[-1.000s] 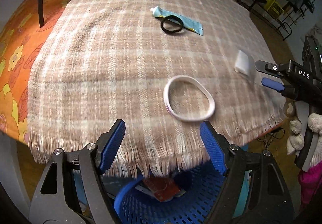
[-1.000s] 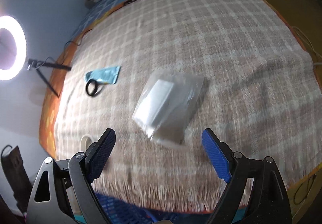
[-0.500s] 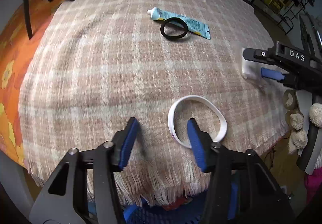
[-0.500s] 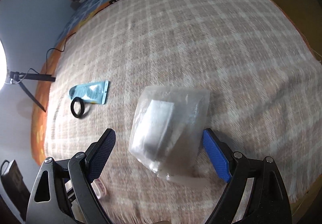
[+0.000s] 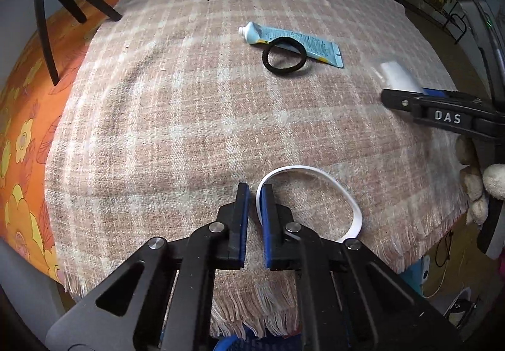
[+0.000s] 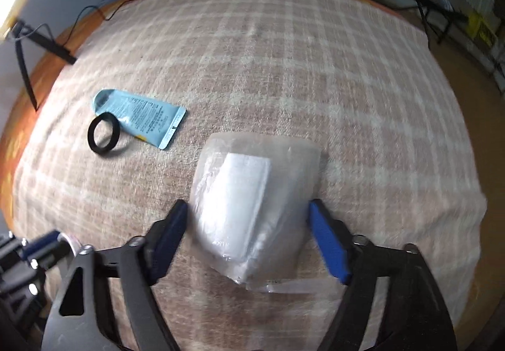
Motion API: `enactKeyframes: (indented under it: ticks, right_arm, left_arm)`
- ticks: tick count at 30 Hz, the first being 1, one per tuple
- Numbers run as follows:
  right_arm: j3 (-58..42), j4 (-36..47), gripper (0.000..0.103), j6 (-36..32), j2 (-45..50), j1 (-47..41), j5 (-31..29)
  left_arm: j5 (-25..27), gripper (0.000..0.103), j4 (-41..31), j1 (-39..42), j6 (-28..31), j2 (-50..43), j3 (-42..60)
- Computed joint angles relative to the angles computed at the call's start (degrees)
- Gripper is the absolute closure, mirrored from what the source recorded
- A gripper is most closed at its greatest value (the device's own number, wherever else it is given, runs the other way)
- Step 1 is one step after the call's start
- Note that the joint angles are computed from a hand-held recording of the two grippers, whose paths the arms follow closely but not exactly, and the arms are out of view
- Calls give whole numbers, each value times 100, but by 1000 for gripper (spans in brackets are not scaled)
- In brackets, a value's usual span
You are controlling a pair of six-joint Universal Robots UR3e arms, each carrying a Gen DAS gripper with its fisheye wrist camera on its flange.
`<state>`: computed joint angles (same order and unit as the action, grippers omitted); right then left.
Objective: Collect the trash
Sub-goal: 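Grasp the white wristband with the left tool while the right tool grasps the plastic bag, then carry the wristband and plastic bag to the blue basket and release both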
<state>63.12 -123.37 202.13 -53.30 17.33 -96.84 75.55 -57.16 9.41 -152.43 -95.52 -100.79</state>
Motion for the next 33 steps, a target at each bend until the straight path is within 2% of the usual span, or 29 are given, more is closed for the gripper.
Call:
enactKeyframes:
  ticks: [1, 3, 6, 13, 14, 15, 21, 26, 33]
  right_arm:
    - [44, -25, 42, -12, -31, -13, 16]
    - [481, -241, 66, -92, -311, -105, 87]
    - [1250, -594, 83, -290, -820, -421, 453]
    - [2687, -1366, 88, -538, -1796, -910, 1021]
    - [2843, -1458, 95, -581, -1927, -936, 1075]
    - [2983, -1467, 98, -629, -2083, -938, 1066]
    - [3346, -1557, 98, -889, -2581, -899, 977]
    - [3673, -1724, 98, -938, -2924, -1035, 1211]
    - [3677, -1701, 98, -1032, -3181, -850, 1241]
  left_arm:
    - [-15, 98, 63, 38, 25, -63, 3]
    - [-84, 99, 122, 232, 199, -40, -111]
    - [-186, 99, -117, 516, 430, 580, -519]
    - [-264, 100, -495, 547, 340, 1101, -632]
    - [-285, 100, -489, 554, 333, 1114, -635]
    - [-295, 100, -581, 578, 354, 1201, -613]
    - [-328, 101, -583, 743, 376, 1239, -713]
    - [-593, 101, -1027, 1300, 841, 1772, -915]
    - [-1044, 101, -2179, 2084, 1507, 2323, -541]
